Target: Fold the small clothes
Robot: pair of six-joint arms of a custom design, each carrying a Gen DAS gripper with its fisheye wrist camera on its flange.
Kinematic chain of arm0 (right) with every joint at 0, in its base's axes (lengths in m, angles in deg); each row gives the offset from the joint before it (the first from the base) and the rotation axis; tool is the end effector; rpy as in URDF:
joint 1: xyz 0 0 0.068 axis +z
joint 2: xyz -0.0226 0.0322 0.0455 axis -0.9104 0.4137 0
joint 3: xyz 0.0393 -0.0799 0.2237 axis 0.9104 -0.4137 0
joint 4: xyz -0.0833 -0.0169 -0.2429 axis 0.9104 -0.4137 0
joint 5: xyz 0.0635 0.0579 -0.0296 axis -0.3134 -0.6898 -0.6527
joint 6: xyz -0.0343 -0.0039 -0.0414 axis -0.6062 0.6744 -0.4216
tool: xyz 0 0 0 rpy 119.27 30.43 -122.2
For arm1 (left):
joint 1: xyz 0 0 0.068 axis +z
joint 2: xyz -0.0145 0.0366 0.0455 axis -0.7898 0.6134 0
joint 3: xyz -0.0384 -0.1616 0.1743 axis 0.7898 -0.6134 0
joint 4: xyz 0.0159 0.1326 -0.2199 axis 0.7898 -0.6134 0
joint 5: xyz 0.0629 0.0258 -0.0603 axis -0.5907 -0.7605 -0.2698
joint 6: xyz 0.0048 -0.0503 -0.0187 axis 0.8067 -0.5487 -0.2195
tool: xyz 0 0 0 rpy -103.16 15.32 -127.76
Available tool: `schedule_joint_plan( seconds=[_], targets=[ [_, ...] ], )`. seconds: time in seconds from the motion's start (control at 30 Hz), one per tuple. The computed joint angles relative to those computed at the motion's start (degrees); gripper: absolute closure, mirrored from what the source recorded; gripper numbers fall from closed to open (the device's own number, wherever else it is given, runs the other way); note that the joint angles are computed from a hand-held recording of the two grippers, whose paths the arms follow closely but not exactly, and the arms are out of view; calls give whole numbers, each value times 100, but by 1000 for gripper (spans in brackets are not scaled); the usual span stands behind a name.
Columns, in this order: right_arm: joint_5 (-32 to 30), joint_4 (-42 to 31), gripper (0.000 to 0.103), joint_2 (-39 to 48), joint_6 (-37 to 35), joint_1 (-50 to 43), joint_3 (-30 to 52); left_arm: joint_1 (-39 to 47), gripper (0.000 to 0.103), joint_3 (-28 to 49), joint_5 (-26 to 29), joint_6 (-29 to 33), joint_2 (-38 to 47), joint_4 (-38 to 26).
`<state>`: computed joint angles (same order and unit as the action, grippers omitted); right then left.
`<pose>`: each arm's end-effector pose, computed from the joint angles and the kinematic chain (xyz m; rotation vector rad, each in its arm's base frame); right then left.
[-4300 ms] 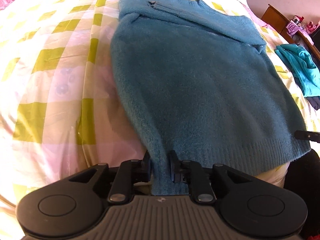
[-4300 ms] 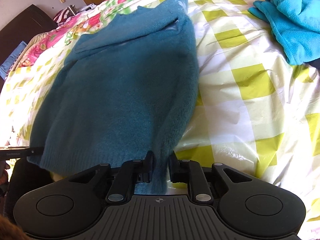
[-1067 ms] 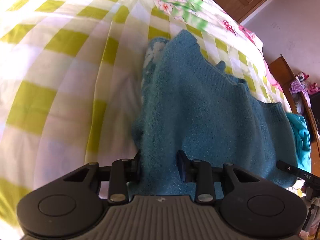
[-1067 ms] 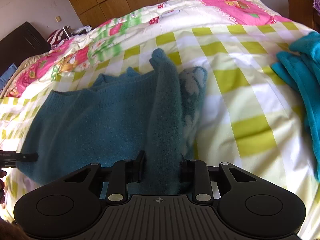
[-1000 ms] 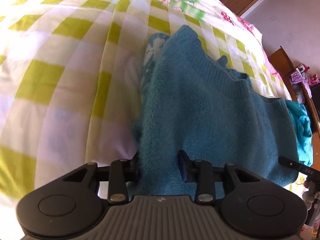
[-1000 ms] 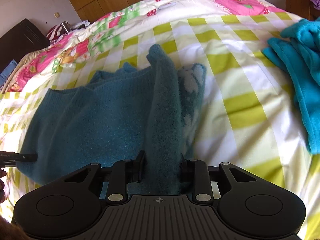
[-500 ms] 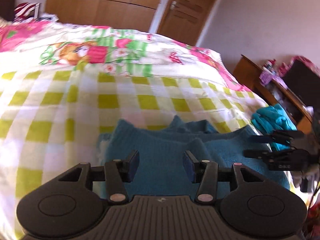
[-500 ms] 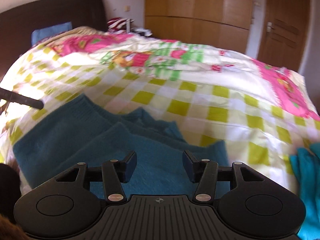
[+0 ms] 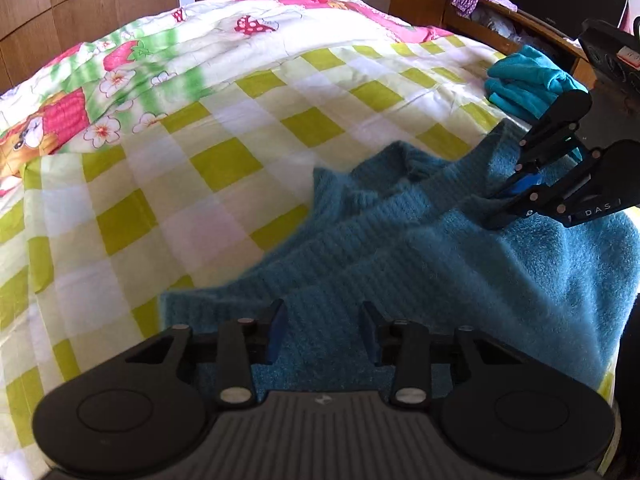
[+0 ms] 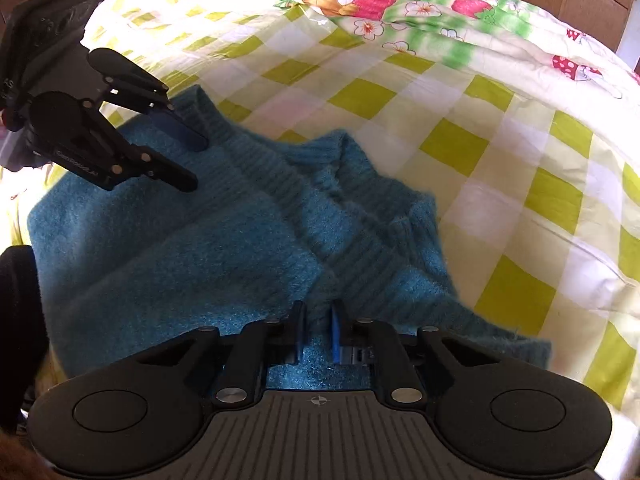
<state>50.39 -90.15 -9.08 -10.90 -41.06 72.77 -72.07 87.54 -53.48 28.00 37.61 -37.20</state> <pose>0.1996 0.0950 0.1494 -0.5622 2.5345 0.2961 0.2766 -0.1151 0.1961 1.1644 2.3077 -0.4878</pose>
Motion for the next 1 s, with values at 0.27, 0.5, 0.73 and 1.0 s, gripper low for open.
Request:
schedule_joint_plan(
  seconds=[0.27,0.5,0.73,1.0],
  targets=[
    [1274,831,103,-348,919,-19,-260,213,52,-114,101,-1433,95,1201],
    [1518,929,93,-1606,1782,92,-1316,786,49,-888,837,-1079,-1160,530],
    [132,774,50,-1009,513,-217,-807,150,38,-244,920,-527,-368,17],
    [763,839,95,407,1209,727,-149,-600,57,-478,-89,-770,-81,641]
  ],
)
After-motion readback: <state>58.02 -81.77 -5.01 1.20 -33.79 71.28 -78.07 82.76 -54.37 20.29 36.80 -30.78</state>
